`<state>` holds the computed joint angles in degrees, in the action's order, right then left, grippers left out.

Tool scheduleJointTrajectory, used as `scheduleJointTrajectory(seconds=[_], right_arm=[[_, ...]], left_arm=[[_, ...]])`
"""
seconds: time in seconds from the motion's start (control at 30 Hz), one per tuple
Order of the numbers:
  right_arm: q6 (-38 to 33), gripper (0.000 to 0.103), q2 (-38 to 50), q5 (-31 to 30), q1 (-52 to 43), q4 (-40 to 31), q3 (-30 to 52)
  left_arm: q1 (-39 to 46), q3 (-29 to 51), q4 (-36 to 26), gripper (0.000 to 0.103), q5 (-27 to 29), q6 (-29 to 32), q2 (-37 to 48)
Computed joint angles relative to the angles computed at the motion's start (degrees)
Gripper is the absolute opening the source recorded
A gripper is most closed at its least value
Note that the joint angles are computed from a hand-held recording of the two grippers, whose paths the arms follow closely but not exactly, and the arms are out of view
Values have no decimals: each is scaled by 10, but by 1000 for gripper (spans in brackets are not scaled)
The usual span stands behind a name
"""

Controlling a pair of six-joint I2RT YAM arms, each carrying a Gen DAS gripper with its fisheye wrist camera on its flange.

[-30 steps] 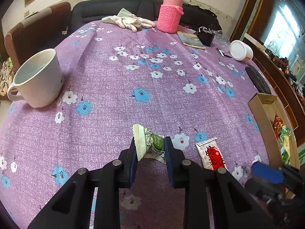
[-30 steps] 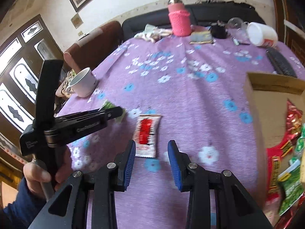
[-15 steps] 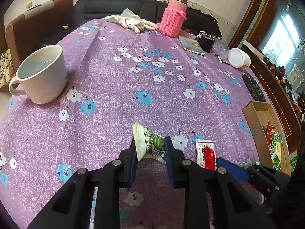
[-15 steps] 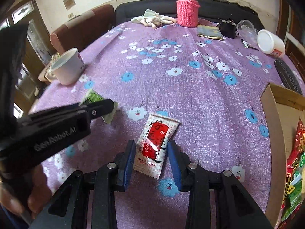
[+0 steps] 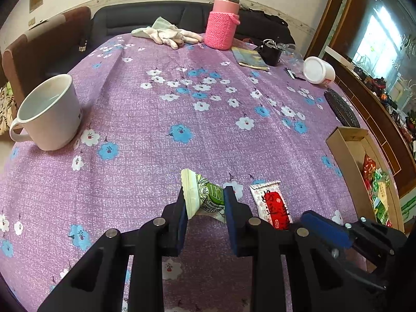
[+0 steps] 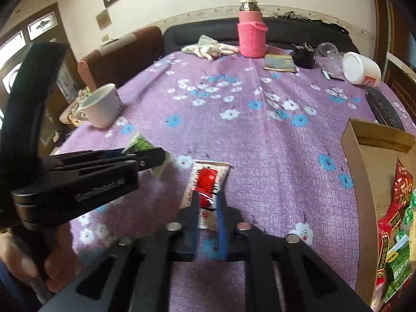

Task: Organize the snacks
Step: 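Grasp the green wrapped candy with the left tool while the right approaches the white-red sachet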

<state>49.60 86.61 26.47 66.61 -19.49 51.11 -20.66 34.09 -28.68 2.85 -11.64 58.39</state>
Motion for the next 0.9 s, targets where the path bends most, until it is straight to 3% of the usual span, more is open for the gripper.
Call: scheduleJointTrajectory(seconds=[0.03, 0.07, 0.3, 0.37, 0.4, 0.5, 0.57, 0.6, 0.9], right_arm=[[-1, 53, 2, 1, 2, 1, 1], [2, 56, 8, 8, 7, 0, 5], [16, 56, 44, -14, -13, -31, 45], [10, 47, 66, -24, -21, -47, 68], [8, 36, 81, -29, -25, -64, 84], [6, 34, 107, -17, -27, -83, 107], [9, 21, 112, 2, -20, -94, 111], [9, 9, 109, 5, -19, -93, 108], [36, 7, 22, 32, -4, -42, 18]], left_arm=[[8, 1, -1, 25, 7, 1, 1], [16, 2, -2, 25, 15, 2, 1], [53, 7, -11, 25, 51, 7, 3], [61, 9, -14, 25, 59, 9, 3], [63, 9, -15, 25, 62, 9, 3], [65, 10, -19, 25, 67, 12, 1], [60, 9, -20, 25, 66, 12, -2], [57, 9, -21, 25, 65, 12, -3], [19, 3, -12, 25, 41, 6, -9]])
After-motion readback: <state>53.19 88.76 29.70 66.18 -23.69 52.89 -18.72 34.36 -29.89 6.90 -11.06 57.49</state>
